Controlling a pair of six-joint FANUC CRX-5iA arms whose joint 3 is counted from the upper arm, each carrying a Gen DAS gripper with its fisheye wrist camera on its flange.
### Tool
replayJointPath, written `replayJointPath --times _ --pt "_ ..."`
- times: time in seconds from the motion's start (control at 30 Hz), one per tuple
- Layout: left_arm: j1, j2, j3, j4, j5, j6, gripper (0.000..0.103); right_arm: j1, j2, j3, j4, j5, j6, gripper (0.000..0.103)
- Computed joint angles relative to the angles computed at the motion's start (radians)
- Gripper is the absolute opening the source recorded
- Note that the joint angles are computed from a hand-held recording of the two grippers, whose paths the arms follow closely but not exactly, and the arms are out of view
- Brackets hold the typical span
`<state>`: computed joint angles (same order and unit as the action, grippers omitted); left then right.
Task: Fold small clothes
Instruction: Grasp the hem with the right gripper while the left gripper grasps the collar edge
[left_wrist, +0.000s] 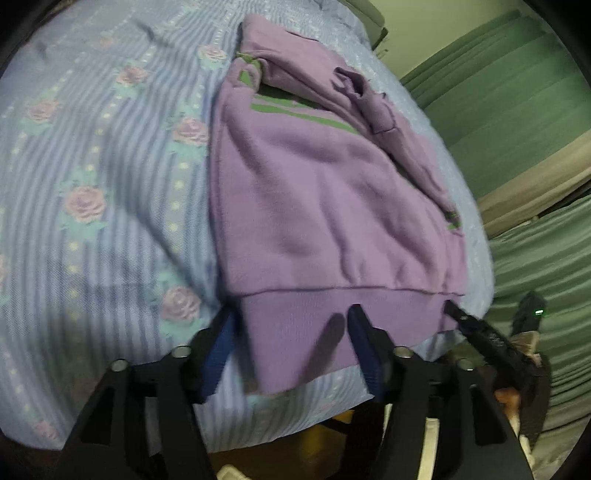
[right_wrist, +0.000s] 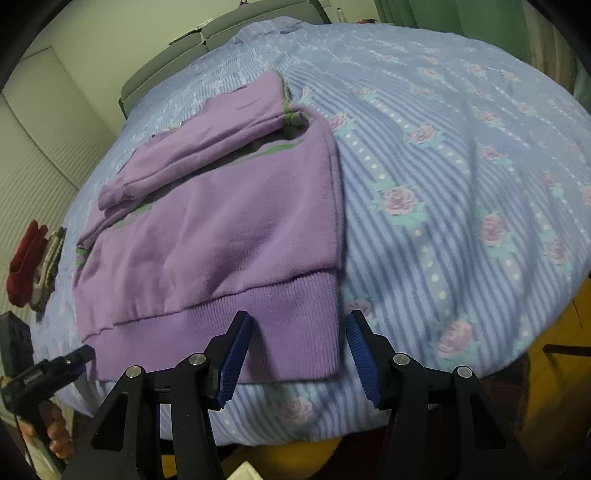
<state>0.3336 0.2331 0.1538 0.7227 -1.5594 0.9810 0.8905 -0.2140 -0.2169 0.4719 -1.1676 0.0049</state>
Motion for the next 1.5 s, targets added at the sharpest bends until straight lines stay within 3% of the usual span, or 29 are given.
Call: replayJointPath --times 0.07,0.1,0.17,0.2,0.27,0.43,0.6,0.77,1.03,1.3,1.5 --pt "0.0 0.005 -0.005 0.018 0.002 0.017 0.062 -0.011 0.003 -0.007 -0.004 0.022 -0.011 0.054" --pt "0.001 0.003 -0.004 0.019 0.001 0.014 0.058 -0.012 0.001 -0.011 -0.001 0.029 -0.017 0.044" --pt "0.006 0.001 0.001 0.011 -0.005 0.002 0.03 -0.009 -0.007 -0.018 0.003 0.046 -0.01 0.025" --pt "0.016 0.006 0.007 0.011 -0.016 0.003 0.025 -0.009 -0.013 -0.021 0.002 0.058 -0.008 0.017" --pt "0.029 -0.002 -0.002 0.031 -0.021 0.0 0.015 -0.004 -0.012 -0.011 0.001 0.043 -0.005 0.013" --pt "0.054 -0.071 -0.011 0.062 0.008 0.006 0.008 0.041 -0.019 0.025 0.051 -0.05 -0.047 0.01" --pt "0.072 -0.099 -0.022 0.049 0.013 0.051 0.007 0.072 -0.035 0.048 0.069 -0.132 -0.084 0.009" --pt "0.095 -0.102 0.013 0.068 0.014 0.086 0.007 0.066 -0.048 0.053 0.058 -0.094 -0.11 0.009" --pt "0.064 -0.076 0.126 0.091 0.06 0.177 0.007 0.036 -0.064 0.064 0.224 0.011 -0.193 0.009" --pt "0.002 0.067 0.364 0.134 0.142 0.324 0.007 -0.119 0.026 0.158 0.27 0.158 -0.178 0.009" --pt "-0.059 0.265 0.67 0.102 0.126 0.505 0.007 -0.229 0.147 0.307 0.206 0.191 -0.061 0.009"
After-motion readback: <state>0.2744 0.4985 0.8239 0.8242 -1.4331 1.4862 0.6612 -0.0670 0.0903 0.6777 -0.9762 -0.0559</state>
